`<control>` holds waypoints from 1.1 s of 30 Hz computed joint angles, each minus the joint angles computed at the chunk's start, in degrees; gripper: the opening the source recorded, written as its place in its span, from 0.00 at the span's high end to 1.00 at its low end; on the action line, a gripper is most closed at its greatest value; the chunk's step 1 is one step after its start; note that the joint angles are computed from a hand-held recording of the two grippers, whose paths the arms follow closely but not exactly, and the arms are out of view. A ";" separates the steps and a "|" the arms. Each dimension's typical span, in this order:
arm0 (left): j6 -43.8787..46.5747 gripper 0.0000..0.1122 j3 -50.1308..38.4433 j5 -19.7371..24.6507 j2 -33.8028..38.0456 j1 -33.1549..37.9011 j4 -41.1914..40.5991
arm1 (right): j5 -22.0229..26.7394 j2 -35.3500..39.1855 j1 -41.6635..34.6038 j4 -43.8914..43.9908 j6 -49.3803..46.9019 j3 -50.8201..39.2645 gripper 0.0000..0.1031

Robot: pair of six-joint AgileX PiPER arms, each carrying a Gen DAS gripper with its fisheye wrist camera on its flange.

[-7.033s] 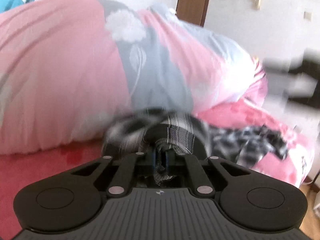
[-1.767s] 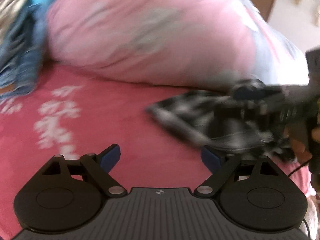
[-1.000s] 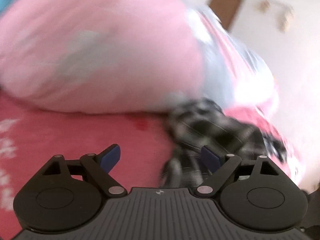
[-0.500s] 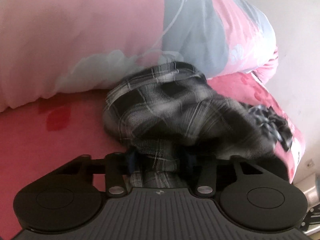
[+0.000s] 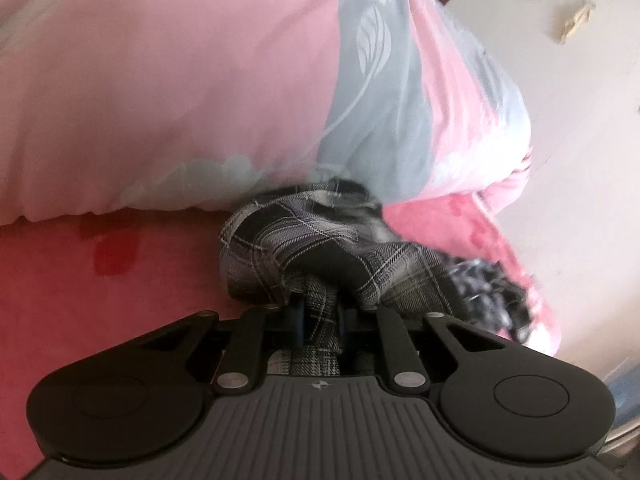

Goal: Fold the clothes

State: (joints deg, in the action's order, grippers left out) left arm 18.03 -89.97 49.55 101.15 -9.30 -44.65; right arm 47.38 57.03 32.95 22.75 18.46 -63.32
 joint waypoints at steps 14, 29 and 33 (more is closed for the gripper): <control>12.76 0.90 5.45 3.92 -1.03 8.81 -14.20 | 9.23 30.91 35.02 -49.96 38.83 -15.79 0.33; 9.43 0.78 11.36 2.20 -3.86 10.98 -11.19 | -33.81 -1.57 19.53 -20.70 33.19 14.75 0.79; 10.18 0.73 12.72 0.19 -6.80 7.90 -8.22 | -39.77 -9.47 16.60 -30.60 45.39 18.64 0.79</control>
